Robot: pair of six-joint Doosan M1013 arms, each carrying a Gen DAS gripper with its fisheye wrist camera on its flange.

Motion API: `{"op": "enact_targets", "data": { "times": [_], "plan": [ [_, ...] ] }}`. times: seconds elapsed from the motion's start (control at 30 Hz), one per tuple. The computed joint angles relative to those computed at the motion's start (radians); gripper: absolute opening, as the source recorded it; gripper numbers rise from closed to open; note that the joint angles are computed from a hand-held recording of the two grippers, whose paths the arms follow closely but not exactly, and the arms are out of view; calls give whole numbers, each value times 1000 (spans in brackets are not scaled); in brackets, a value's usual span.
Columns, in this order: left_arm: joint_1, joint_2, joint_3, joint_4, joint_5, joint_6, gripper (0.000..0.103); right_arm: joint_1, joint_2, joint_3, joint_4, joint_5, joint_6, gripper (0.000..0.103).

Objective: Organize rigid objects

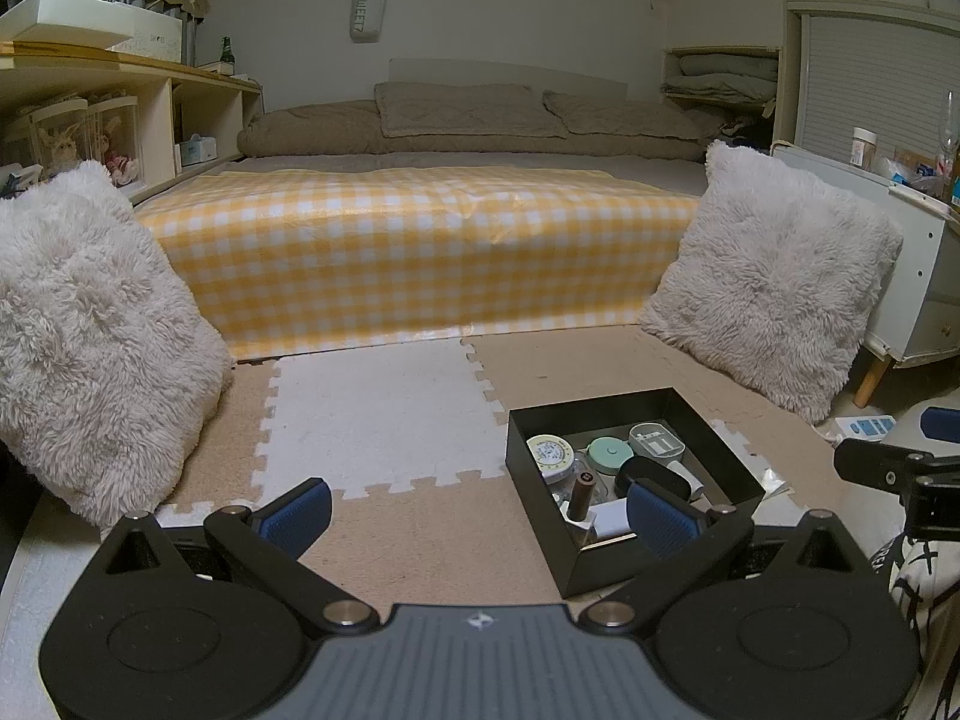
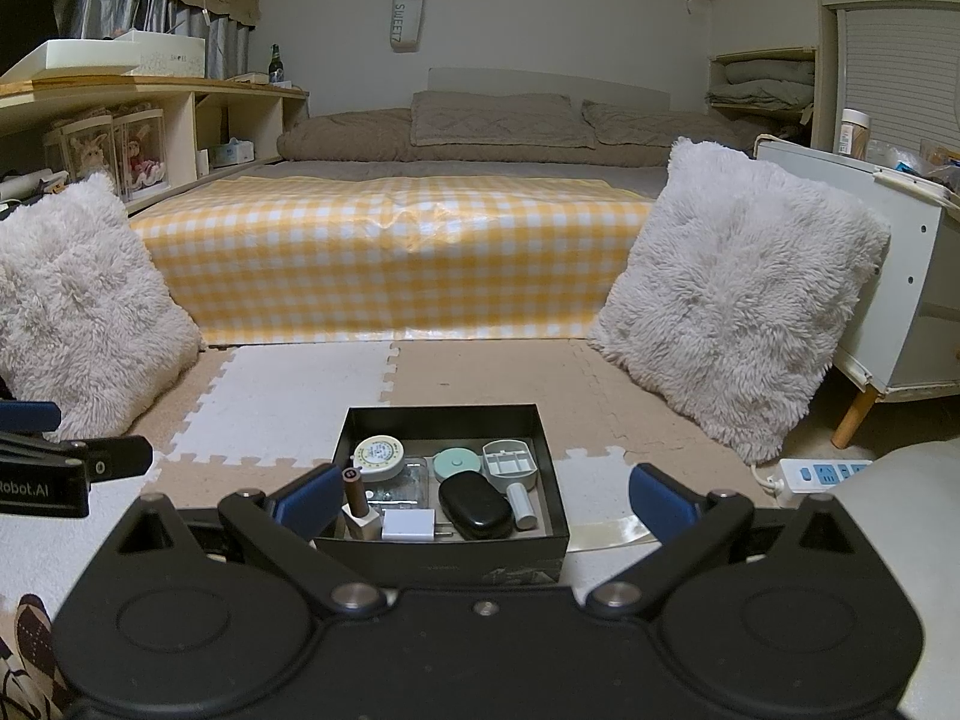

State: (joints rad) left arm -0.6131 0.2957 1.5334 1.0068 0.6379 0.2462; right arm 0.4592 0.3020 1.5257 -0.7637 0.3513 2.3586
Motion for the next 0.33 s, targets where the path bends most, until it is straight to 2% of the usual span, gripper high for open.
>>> {"op": "enact_targets", "data": {
  "times": [0.33],
  "plan": [
    [1,-1,1,0,-3,0,103,0,0,0,-1,0,1,102]
  ]
}}
